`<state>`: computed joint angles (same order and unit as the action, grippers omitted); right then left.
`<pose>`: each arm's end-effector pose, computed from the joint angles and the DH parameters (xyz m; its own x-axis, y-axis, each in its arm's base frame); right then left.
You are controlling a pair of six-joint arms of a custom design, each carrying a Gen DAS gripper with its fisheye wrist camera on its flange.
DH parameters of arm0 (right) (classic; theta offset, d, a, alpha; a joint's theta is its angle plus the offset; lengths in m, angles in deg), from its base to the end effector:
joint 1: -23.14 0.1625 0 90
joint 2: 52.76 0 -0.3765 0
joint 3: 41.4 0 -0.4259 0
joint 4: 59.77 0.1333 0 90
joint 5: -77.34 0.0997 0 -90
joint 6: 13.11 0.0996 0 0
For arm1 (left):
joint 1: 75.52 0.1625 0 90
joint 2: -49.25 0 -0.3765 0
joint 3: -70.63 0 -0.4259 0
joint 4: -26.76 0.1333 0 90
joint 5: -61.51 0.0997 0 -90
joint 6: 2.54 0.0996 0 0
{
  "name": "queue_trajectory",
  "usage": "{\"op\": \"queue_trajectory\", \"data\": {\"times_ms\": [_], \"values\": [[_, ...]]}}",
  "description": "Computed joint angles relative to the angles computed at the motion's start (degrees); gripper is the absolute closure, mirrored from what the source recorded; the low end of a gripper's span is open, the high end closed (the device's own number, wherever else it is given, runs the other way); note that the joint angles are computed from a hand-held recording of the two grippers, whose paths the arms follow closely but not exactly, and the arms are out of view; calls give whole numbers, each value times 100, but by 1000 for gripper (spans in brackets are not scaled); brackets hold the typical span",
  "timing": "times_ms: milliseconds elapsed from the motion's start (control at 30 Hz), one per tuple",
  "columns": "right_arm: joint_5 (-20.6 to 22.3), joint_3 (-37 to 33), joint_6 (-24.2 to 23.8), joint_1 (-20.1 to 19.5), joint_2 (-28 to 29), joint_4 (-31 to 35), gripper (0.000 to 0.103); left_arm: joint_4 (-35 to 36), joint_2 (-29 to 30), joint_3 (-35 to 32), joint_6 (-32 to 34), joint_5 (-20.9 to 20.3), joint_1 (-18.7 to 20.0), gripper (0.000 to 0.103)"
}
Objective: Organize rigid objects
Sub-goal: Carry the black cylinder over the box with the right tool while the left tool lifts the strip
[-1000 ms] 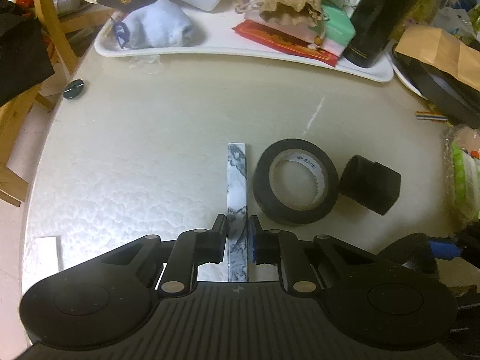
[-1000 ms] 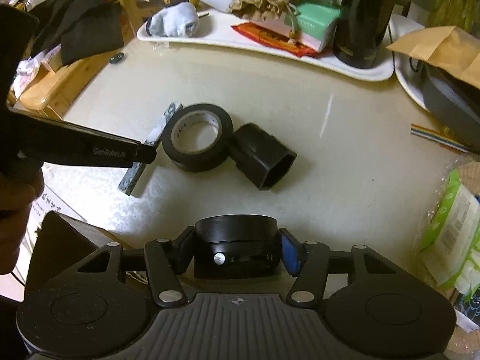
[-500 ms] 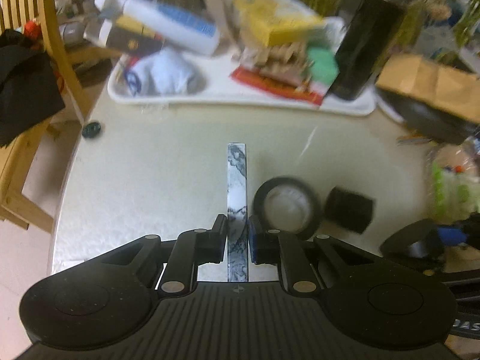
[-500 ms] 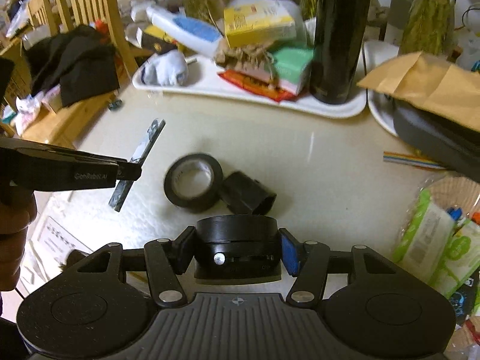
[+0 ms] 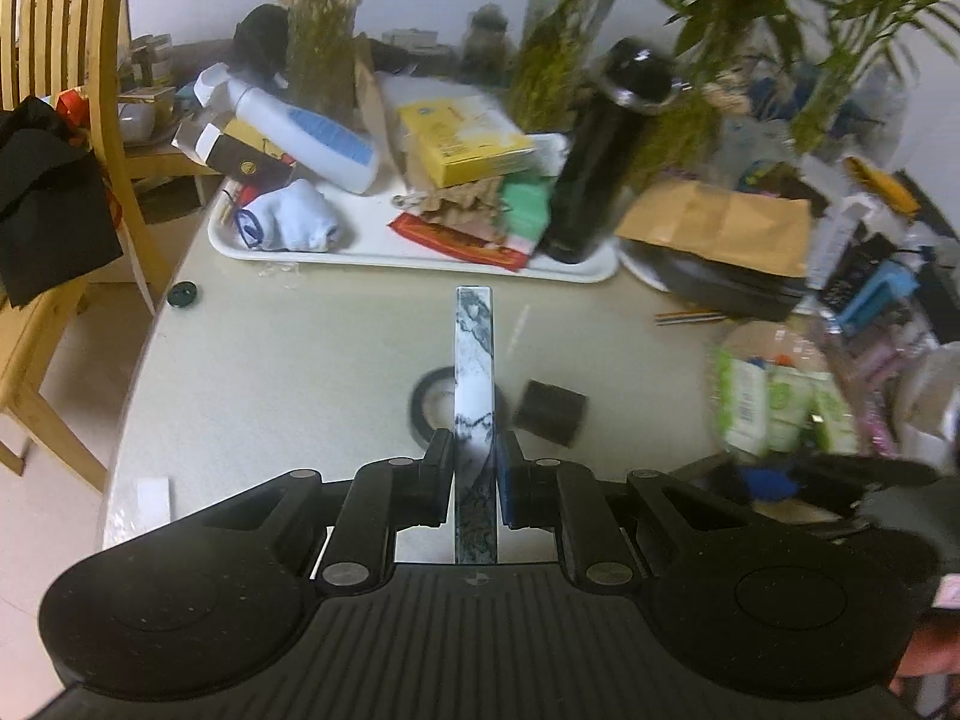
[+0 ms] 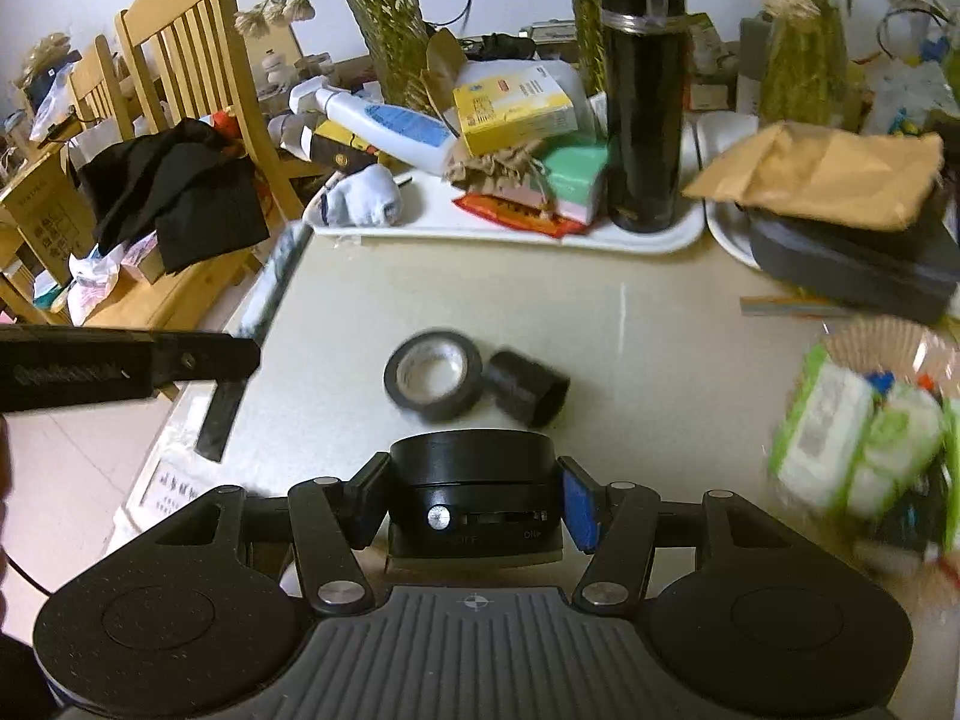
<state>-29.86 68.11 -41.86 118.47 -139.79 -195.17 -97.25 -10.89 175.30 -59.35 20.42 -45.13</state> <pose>0.1537 -0.5299 0.3268 -0.8021 -0.4184 0.4261 -0.5376 0.8165 -0.2104 -0.3924 -0.4717 0.1078 -0.8268 -0.0678 -0.5584 0.2854 0.8050 -0.5202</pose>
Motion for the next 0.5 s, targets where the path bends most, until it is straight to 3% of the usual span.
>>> {"op": "queue_trajectory", "data": {"times_ms": [300, 500], "values": [[123, 1035, 2, -156, -1211, 77, 43, -113, -393, 566, -572, -136, -366, 88], [-22, 1355, -201, -315, -1648, 65, 43, -41, -494, 736, -612, -267, -576, 88]]}}
